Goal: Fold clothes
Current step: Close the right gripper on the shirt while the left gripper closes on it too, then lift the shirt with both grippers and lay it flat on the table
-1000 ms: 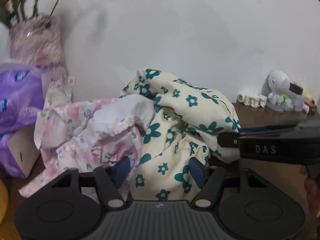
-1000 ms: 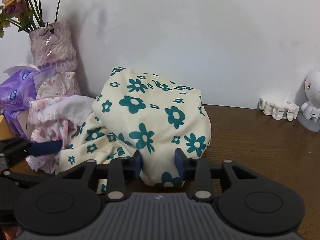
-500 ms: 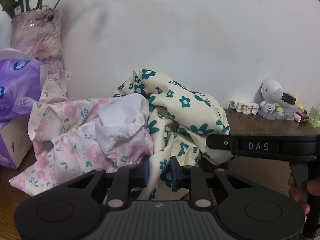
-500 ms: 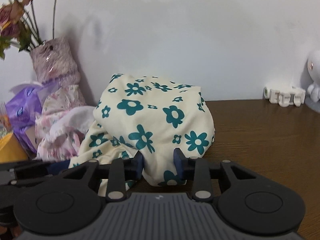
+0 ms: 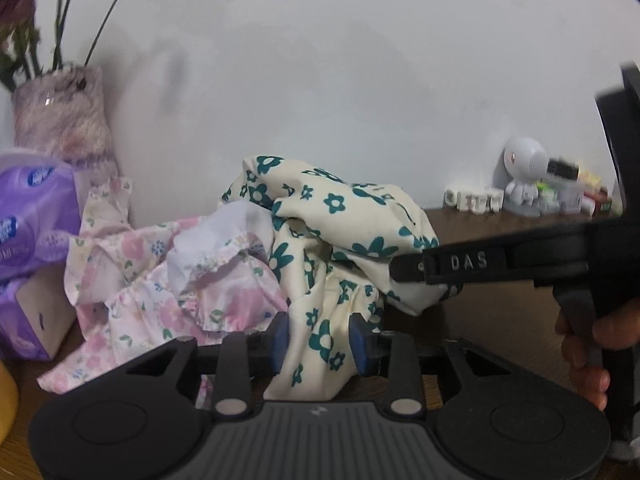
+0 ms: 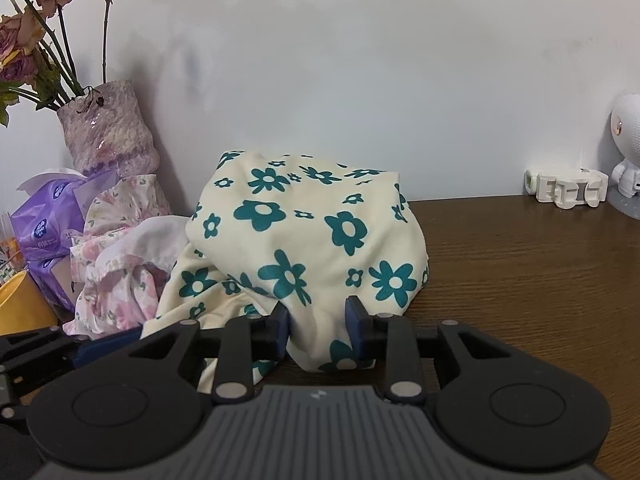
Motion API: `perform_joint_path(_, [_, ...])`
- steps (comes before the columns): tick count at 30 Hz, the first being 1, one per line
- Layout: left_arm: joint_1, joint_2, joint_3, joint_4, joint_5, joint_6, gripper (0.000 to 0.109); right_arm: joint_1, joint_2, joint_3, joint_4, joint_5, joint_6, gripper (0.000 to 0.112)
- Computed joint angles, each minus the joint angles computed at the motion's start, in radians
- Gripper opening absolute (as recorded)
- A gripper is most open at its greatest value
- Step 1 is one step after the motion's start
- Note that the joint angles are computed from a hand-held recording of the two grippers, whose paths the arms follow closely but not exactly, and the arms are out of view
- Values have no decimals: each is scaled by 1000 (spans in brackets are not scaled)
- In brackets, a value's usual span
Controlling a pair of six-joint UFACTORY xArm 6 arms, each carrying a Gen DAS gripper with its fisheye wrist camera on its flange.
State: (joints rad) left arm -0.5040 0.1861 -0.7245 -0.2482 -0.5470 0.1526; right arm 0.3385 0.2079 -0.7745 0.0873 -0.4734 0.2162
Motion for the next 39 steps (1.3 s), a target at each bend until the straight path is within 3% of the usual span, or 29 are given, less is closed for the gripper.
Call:
perform_joint_path(2, [35,-8,16,130,-14,-115,30,0,1,0,1,-1,2,28])
perform_joint_path(4, [36,-11,33,166,-56,-118,30,2,2,0,13,-6,-4,28])
perform_joint_path(9, [16,-4,59,167,-155,-59,30,-8,4,3,-8,-18,29,28])
perform_joint_path(12, [-29,9,52,57,-188,54,32,-10,5,3,-15,-19,38,28])
perform_joint_path(18, [-90,32,-17,-182,-103,220,33,-10,6,3,-15,-18,37,29])
perform_joint_path(23, [-71,37,-46,-202,-33,198,33,-9,10,1,-9,-19,29,29])
perform_joint_path(25, [-47,34,-57,-158,14,140,24,-2,14,-3,12,-16,6,29])
perform_joint_path(26, [-32,32,-59,-120,31,100,7,4,16,-6,29,-13,-13,29])
perform_joint_path(27, [-22,30,-60,-93,43,67,4,11,18,-9,51,-10,-38,29])
perform_joint_path(30, [-5,21,-46,-35,33,12,3,39,20,-16,134,-16,-127,19])
perform_joint_path(31, [-5,17,-39,-29,24,9,3,47,19,-17,154,-22,-149,11])
perform_joint_path(33, [-20,7,-19,-61,-19,49,3,59,17,-16,184,-40,-180,8])
perform_joint_path(39, [-39,-67,48,-58,-128,81,3,11,-31,40,55,-128,0,7])
